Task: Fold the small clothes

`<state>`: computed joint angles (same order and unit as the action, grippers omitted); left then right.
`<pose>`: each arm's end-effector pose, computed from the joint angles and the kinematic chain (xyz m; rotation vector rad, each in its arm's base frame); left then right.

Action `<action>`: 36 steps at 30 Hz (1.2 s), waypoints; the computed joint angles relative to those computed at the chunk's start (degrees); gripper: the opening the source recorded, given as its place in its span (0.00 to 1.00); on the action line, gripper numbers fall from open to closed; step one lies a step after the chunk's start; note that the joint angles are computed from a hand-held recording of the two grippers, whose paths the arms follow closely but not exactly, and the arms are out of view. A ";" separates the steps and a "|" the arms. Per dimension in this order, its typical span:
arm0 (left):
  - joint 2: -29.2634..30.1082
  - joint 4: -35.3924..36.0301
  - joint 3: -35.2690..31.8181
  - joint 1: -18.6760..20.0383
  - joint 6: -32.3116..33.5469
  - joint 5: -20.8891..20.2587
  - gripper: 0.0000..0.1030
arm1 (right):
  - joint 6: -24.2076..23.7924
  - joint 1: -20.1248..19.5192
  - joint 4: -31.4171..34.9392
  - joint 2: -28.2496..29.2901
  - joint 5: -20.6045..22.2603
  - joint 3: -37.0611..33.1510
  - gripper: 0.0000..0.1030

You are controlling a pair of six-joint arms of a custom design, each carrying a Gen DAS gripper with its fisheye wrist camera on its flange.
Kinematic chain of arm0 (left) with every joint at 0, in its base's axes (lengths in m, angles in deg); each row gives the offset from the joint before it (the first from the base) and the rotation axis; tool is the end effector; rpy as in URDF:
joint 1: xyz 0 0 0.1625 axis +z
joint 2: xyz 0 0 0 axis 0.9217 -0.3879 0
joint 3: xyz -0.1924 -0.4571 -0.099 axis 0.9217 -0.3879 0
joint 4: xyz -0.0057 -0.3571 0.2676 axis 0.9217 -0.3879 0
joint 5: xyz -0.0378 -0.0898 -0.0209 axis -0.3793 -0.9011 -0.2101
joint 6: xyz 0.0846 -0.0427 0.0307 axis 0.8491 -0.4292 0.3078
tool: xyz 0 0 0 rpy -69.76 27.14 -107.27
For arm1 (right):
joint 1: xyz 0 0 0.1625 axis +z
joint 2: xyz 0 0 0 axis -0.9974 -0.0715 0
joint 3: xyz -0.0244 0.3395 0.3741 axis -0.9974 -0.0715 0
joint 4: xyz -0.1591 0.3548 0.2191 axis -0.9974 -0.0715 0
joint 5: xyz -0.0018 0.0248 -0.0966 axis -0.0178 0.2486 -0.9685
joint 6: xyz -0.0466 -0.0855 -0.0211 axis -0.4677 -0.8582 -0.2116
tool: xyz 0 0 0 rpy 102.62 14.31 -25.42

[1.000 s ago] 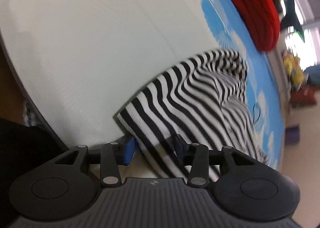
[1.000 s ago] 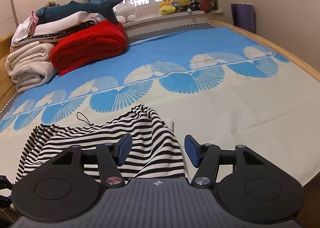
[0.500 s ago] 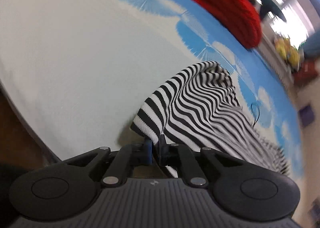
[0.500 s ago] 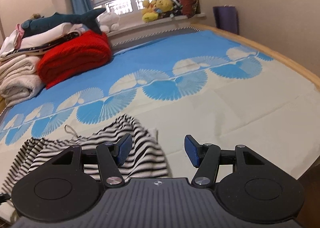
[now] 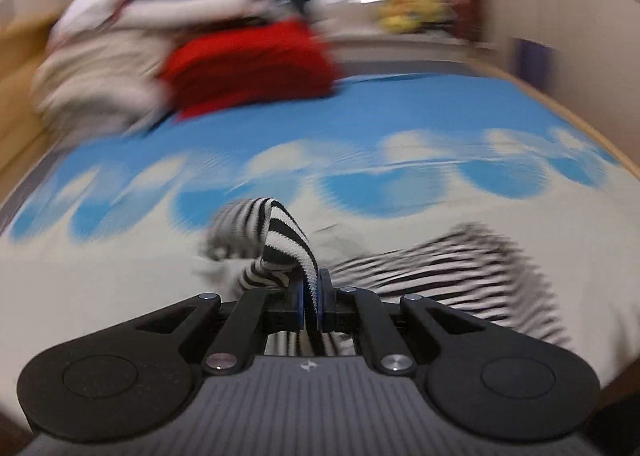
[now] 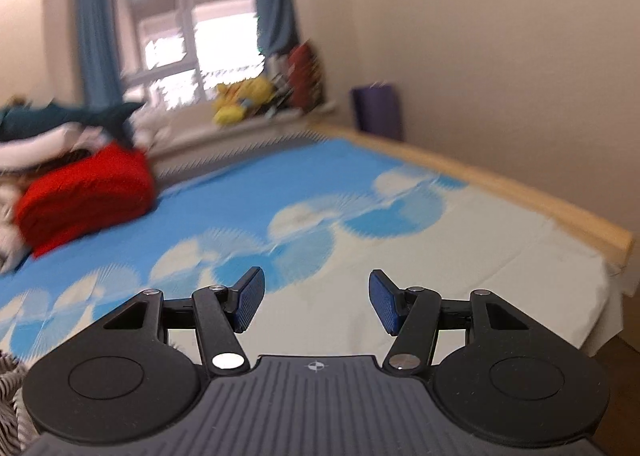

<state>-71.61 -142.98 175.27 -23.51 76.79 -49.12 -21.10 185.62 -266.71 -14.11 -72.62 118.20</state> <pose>-0.2424 -0.5339 0.2169 0.6282 2.0963 -0.9451 0.1422 -0.4251 0.2964 -0.0185 -1.8651 1.5456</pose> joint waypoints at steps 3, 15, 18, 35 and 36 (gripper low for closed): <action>7.38 -4.71 -1.62 -3.61 5.14 -5.31 0.05 | -2.25 -1.83 -3.74 -0.82 0.53 0.76 0.58; 10.97 13.20 -4.33 -2.93 -4.78 -30.34 0.22 | 11.93 -9.86 15.81 -11.01 12.57 5.72 0.60; 6.21 15.81 -4.20 -1.70 -4.12 -26.58 0.24 | 16.54 -10.28 25.75 -12.87 17.98 5.95 0.60; 0.83 12.64 -1.37 6.10 -9.39 -17.28 0.53 | 14.96 -5.72 45.64 -5.71 15.05 2.43 0.57; 0.70 13.84 -1.78 6.76 -11.09 -18.16 0.53 | 14.28 -5.58 46.02 -5.20 14.64 2.11 0.57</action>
<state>-70.91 -129.13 173.49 -16.75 65.70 -67.27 -6.82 180.03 -220.70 -19.31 -57.98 120.31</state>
